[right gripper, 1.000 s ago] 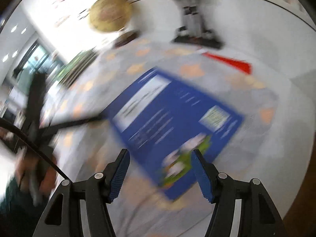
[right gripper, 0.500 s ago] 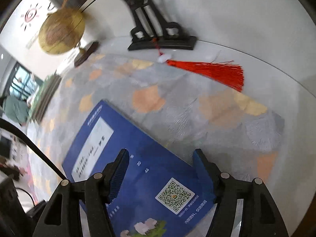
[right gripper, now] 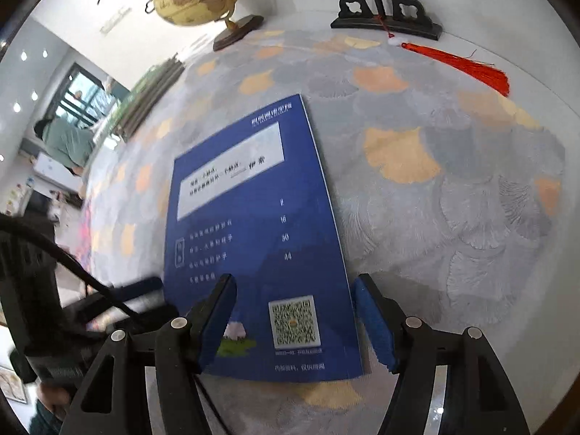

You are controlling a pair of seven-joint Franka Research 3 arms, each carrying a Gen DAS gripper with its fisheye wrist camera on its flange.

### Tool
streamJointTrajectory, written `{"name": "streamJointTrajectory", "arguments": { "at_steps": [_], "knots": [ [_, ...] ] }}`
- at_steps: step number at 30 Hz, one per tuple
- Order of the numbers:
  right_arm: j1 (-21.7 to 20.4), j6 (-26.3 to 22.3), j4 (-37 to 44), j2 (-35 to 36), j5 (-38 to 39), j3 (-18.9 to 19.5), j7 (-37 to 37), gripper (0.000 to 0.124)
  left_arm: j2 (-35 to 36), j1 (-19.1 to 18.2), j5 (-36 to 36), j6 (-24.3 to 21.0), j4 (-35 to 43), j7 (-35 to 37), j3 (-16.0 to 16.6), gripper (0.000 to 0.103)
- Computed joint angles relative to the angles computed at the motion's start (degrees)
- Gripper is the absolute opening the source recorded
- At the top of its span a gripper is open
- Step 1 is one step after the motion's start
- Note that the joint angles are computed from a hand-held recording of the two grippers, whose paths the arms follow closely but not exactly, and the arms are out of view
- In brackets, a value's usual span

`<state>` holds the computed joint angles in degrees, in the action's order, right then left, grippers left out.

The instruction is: Organize books

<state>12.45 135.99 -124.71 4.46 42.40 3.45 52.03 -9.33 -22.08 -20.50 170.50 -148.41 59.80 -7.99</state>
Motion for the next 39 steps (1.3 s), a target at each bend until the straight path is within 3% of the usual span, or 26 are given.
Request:
{"name": "streamJointTrajectory", "arguments": {
  "at_steps": [6, 9, 19, 27, 33, 37, 39],
  "knots": [
    [-0.06, -0.87, 0.0, -0.02, 1.6, 0.09, -1.88, 0.072, 0.15, -2.25, -1.27, 1.37, -0.35, -0.14, -0.59, 0.081],
    [-0.17, -1.89, 0.59, 0.17, 1.86, -0.01, -2.09, 0.076, -0.23, 0.3, 4.95, 0.22, -0.3, -6.03, -3.17, 0.081],
    [-0.55, -3.98, 1.14, 0.51, 3.5, -0.05, -4.44, 0.082, -2.14, -5.09, -0.16, 1.99, -2.6, -5.53, 0.29, 0.081],
    [-2.77, -10.55, 3.57, 2.55, 8.74, -0.86, -5.14, 0.082, -1.8, -4.27, 2.48, 1.37, -2.19, -8.31, -0.64, 0.081],
    [-2.7, -9.91, 3.63, 2.32, 7.24, -0.68, -4.24, 0.076, -2.01, -6.9, -2.71, 1.81, -2.28, -5.03, 1.31, 0.081],
    [-2.25, -9.22, 3.55, 2.18, 5.81, -0.4, -4.49, 0.077, -1.55, -4.17, 1.08, 0.73, -1.62, -8.47, -1.31, 0.081],
    [-2.27, -9.62, 3.79, 2.35, 5.84, -0.42, -4.04, 0.077, -1.3, -4.35, 0.96, 0.95, -1.49, -8.84, -1.15, 0.083]
  ]
}}
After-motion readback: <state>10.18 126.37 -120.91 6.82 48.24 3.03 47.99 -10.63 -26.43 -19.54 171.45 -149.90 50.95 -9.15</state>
